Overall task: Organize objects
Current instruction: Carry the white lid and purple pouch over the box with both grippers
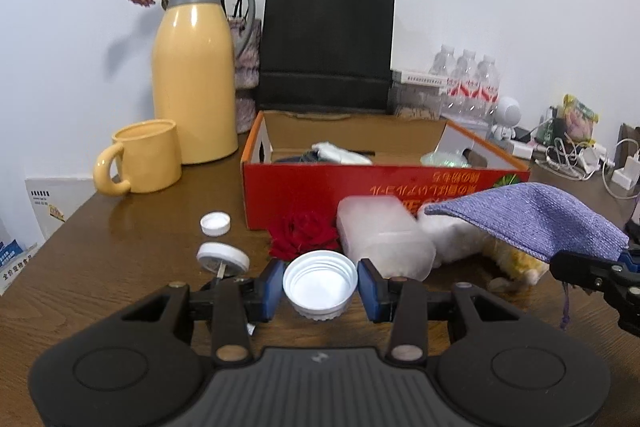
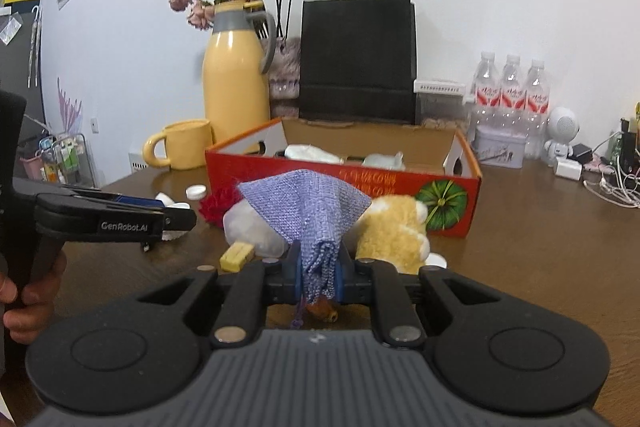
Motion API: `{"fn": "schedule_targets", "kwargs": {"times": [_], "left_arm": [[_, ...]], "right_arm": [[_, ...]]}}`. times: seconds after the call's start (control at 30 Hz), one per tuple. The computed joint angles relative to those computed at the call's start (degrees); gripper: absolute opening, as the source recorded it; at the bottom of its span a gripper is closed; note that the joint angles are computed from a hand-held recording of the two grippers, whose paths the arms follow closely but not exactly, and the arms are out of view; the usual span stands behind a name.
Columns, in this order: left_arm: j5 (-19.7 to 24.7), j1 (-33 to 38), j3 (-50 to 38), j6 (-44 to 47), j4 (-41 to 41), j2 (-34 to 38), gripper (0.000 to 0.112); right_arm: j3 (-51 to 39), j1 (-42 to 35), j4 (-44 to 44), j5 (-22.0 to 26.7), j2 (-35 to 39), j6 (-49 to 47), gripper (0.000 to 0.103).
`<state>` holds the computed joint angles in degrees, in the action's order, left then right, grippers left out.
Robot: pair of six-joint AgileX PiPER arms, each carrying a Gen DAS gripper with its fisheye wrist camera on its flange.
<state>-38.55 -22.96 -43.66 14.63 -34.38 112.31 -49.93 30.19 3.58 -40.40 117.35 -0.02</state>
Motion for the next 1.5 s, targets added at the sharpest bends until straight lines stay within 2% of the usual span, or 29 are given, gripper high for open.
{"fn": "schedule_targets", "kwargs": {"times": [0.37,0.57,0.8,1.03,1.5], "left_arm": [[1.47,-2.87,-3.17,6.76,-5.47,-3.57,0.039],[4.46,-3.50,-9.72,12.23,-10.00,-2.70,0.039],[7.73,-3.19,-19.96,20.46,-17.28,1.44,0.039],[10.72,-1.67,-29.28,28.39,-24.79,6.03,0.039],[14.68,1.55,-51.64,51.97,-45.60,18.07,0.039]], "right_arm": [[-0.31,-0.30,1.94,-0.89,-1.77,-2.14,0.015],[-3.98,-1.28,2.56,0.09,-0.95,-3.39,0.015],[-11.42,-3.14,1.78,2.69,1.68,-3.60,0.015],[-20.78,-4.97,-0.48,7.56,5.90,-2.81,0.015],[-45.27,-7.28,-3.46,22.15,18.18,-1.39,0.015]]}}
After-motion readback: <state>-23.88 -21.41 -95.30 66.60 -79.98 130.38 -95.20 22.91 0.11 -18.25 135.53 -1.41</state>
